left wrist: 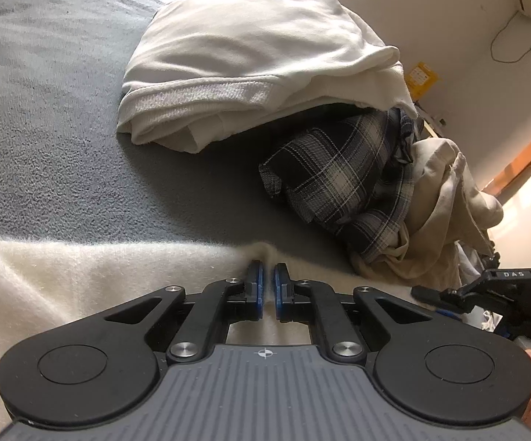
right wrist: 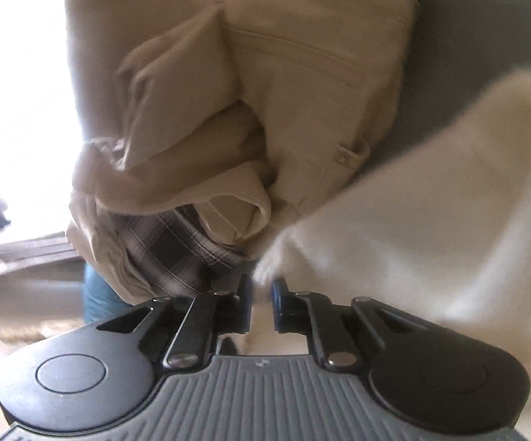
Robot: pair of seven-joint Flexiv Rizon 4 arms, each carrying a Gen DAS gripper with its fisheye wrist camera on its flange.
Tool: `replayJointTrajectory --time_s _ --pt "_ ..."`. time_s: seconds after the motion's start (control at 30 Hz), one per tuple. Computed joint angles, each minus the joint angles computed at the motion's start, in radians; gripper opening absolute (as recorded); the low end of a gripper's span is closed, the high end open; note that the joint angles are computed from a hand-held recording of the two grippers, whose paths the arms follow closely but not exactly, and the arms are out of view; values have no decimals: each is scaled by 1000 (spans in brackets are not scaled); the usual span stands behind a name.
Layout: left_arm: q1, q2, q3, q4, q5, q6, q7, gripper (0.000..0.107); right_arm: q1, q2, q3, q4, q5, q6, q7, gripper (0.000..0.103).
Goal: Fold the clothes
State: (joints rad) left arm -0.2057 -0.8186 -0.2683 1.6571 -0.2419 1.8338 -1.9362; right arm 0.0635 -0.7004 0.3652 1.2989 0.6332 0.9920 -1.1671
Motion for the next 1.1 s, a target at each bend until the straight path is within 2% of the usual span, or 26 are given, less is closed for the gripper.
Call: replayJointTrajectory --time_s 0.07,0.17,0.37,0.47,0.57,0.63,0.73,0.77,0.8,0.93,1.1 --pt "-9 1 11 -1 0 2 2 6 18 0 -17 -2 -56 -13 -45 10" --pt "-82 7 104 -19 -22 -10 17 5 56 2 -48 6 -155 -11 -119 9" --pt "-271 -7 348 -76 -80 -48 86 4 87 40 -44 103 -305 154 -388 9" --pt "-320 -24 413 -96 -87 -68 120 4 127 48 -87 169 -423 203 -462 8" --pt "-330 -33 426 -106 -90 -74 139 5 134 64 -101 242 -501 284 -525 10" --pt "-349 -35 450 -109 -96 -82 144 5 133 93 -109 282 -541 295 -527 12" --pt "-355 -35 457 -106 -97 -81 151 5 124 129 -103 317 -563 306 -513 24" --pt "-353 -35 454 -105 -98 -79 152 5 124 141 -106 333 -568 322 -507 31" --pt "-353 -36 453 -105 -99 -78 152 6 139 155 -129 358 -584 369 -489 34" --pt "-338 -35 432 -98 -103 -67 156 7 216 176 -233 426 -670 570 -403 32" --pt "-353 -39 449 -100 -116 -69 162 7 153 147 -150 388 -741 579 -410 20"
